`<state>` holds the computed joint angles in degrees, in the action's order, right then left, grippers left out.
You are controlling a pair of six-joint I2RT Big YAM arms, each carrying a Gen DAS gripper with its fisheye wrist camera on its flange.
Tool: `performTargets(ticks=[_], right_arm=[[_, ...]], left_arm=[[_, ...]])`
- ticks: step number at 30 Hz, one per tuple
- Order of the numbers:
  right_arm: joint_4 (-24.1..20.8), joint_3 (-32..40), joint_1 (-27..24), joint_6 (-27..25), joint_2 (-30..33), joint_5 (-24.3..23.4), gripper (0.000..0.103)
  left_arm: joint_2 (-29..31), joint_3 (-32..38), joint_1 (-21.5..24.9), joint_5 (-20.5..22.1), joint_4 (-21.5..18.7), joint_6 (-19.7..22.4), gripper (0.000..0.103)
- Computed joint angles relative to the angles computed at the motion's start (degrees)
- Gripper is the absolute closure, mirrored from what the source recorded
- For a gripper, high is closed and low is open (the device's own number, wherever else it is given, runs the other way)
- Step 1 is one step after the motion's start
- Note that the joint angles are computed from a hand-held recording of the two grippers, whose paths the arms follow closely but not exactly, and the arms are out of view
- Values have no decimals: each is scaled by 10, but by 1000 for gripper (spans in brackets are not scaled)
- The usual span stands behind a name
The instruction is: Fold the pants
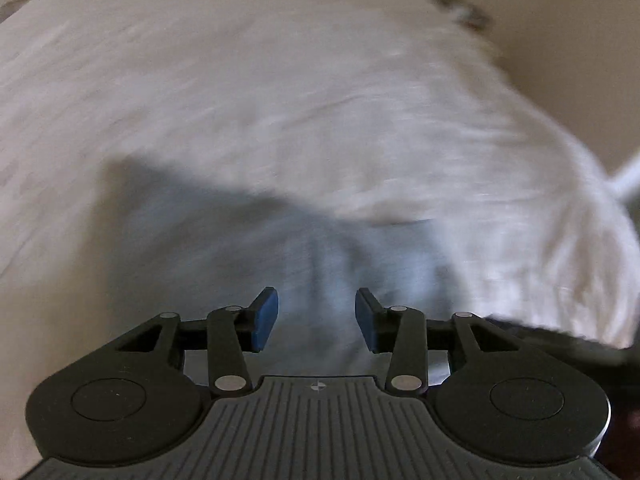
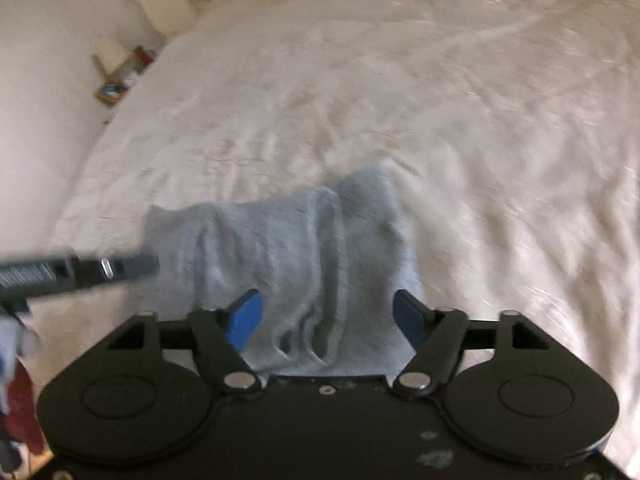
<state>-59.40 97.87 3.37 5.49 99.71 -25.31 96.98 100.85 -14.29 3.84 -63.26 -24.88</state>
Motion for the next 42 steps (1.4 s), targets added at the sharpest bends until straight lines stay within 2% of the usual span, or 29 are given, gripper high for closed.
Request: performTargets(ticks=[3,5,8,10,12,15,17,18,19,21,22,26,29,32,34,37,40,42], right_arm=[[-16,34,12,-4,30,-14,23],[-25,39,22,-1,37,-11,23],[-52,56,28,1,55,-3,23],[-59,62,32,10,69,3,23],[-66,66,35,19,77,6,22],[-70,66,37,31,79,2,15],[-77,73,38,45,87,-15,16],[-85,79,37,51,92,-29,29],[-95,88,38,57,100,-41,56],[-114,104,42,66,108,-44,81],[-110,106,44,68,105,-42,85],[-106,128,48,18,81,-58,87],[-94,141,42,-15,59,-59,89],[-82,135,36,-28,51,-8,89],[-85,126,33,-34,62,30,89],[-100,118,42,-73,94,81,87],[-100,117,49,-76,105,94,84],[-101,119,51,-68,107,95,81]], left_arm=[[-7,-31,13,-33,-31,-35,62],[-9,-50,17,-29,-41,-41,61],[-6,-67,8,-17,-29,-14,54],[4,-56,1,-15,-35,22,51],[10,-44,7,5,-36,38,47],[-4,-58,16,25,-7,26,46],[-14,-66,21,24,1,16,46],[-19,-70,23,18,5,13,46],[-25,-76,25,12,8,12,46],[-38,-88,29,-3,15,6,46],[-45,-93,32,-10,17,1,46],[-65,-98,43,-41,23,-8,46],[-73,-100,49,-46,24,-5,46],[-73,-102,49,-42,24,-2,46],[-69,-101,47,-36,21,5,46],[-59,-96,38,-24,14,20,46],[-43,-87,27,-21,1,36,46],[-31,-80,24,-17,-14,31,46]])
